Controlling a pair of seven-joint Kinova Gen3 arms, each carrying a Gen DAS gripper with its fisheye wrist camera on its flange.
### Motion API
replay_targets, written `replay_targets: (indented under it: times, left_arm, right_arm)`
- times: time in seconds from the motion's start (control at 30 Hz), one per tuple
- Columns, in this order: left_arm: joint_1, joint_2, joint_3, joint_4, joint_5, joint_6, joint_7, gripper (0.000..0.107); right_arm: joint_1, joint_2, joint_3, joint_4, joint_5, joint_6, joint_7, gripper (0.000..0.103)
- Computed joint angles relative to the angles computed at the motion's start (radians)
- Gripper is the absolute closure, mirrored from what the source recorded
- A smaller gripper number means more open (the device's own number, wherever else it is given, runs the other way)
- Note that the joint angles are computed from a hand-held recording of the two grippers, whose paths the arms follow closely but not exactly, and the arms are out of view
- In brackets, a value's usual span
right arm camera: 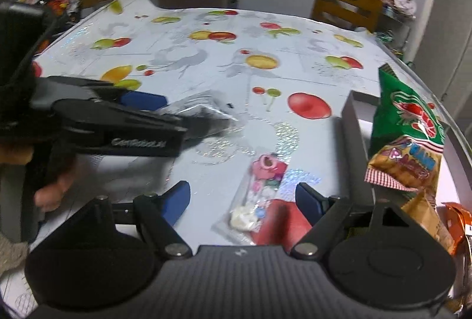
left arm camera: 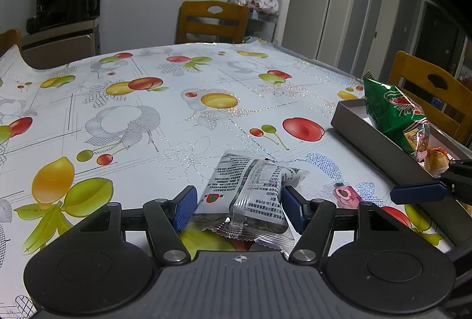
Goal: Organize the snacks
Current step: 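Grasp the pink candy stick with the right tool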
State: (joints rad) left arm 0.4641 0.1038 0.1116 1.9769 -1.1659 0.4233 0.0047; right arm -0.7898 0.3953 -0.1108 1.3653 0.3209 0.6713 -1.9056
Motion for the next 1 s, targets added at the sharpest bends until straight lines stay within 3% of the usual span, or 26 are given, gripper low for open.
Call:
replay_targets:
  times: [0.4,0.57,0.77,1.0]
  left_arm:
    - [-0.001,0.0,0.0,0.0,0.001,0.0,-0.002,0.044]
    - [-0.001,0.0,0.0,-0.001,0.002,0.0,-0.004,0.045]
    - [0.001,0.0,0.002,0.0,-0.001,0.002,-0.018,0.046]
    - [0.004,-0.003,0.008,0.0,0.005,0.015,-0.025,0.048]
  right_arm:
    - [0.015,0.005,-0.007,0.005,-0.023,0.007,-0.02,0.055]
    - [0.005,-0.013,0.015,0.044,-0.001,-0.033,-0.058,0.076]
    - [-0.022,-0.035,0.025,0.099,0.07,-0.077,-0.092,0.084]
    - [-0.047,-0.111,0.004,0.237,0.15,-0.173,-0.087,0.084]
